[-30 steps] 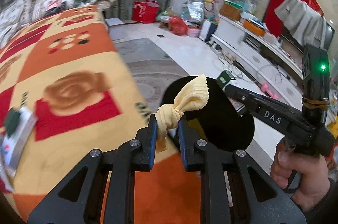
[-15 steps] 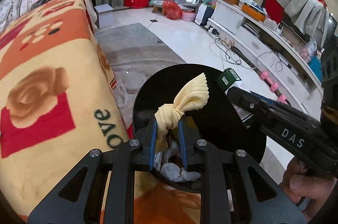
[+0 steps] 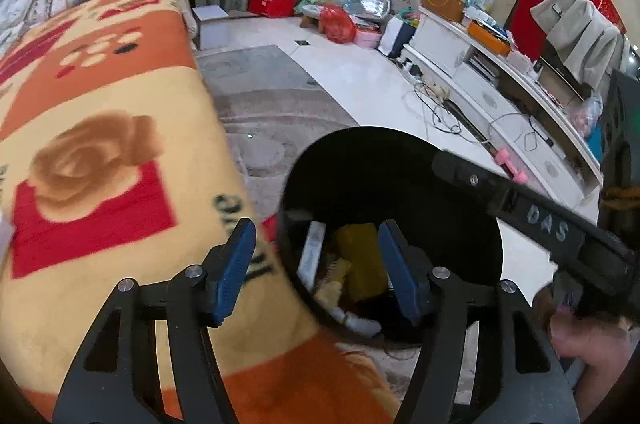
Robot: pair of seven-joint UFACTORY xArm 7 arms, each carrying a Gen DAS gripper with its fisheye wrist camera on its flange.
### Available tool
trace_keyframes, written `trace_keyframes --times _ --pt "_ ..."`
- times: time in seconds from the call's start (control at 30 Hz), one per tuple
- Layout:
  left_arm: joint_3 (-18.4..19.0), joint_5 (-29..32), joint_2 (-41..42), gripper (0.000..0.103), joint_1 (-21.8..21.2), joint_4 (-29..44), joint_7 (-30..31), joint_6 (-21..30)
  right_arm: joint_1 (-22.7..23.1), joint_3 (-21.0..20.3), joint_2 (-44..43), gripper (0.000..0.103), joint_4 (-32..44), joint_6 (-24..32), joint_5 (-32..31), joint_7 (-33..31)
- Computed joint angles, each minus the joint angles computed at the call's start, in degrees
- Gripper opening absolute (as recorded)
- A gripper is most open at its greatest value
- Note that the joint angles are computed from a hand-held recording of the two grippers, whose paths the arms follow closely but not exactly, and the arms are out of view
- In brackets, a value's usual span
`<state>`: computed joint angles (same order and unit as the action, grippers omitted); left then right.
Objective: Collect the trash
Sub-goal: 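Open both tools to drop cloth and green box into bin, then return both tools to blanket and grasp white paper strip with left tool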
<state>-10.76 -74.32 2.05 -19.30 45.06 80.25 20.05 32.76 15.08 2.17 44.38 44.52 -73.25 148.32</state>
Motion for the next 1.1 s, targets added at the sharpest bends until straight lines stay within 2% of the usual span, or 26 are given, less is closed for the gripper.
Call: trace_keyframes --times 0.1,0.27,0.43,0.5,0.7,0.87,1.03,1.1 --pt "0.9 -2.8 -4.5 0.063 0.3 -3.6 3.0 -3.8 0.6 0.2 1.6 0.039 3.0 1.4 -1.0 -2.3" --pt "4.1 -6.4 -10.3 0.063 0.8 -7.6 7.4 -7.5 2.5 -0.9 7.4 0.04 10.8 0.1 -3.3 -7.4" --pt "7.5 -13.6 -14.8 0.063 2.5 -9.6 16.0 -11.6 6.4 -2.8 15.3 0.04 21.2 -1.5 -4.7 -12.8" --pt "8.3 -13.7 -15.1 0.063 4.2 -9.5 17.0 -12.0 8.2 -3.8 18.9 0.04 25.7 -2.9 -5.2 -14.9" --pt "11.7 -9.4 -14.5 0.063 8.7 -8.2 15.3 -9.7 12.6 -6.8 28.6 0.04 38.9 -6.5 -4.1 -22.1" --pt "13.9 -9.4 -13.1 0.063 11.8 -7.0 17.7 -7.7 15.1 -9.5 33.8 0.04 46.0 -8.3 -1.2 -27.0" --pt "19.2 -10.5 -8.3 0.063 19.6 -4.0 23.0 2.1 15.9 -11.6 36.9 0.04 49.5 -10.8 4.0 -31.0" --pt "19.6 -6.9 -4.1 0.063 22.7 -1.5 20.1 3.8 16.4 -12.3 37.7 0.04 50.5 -11.2 6.1 -33.3"
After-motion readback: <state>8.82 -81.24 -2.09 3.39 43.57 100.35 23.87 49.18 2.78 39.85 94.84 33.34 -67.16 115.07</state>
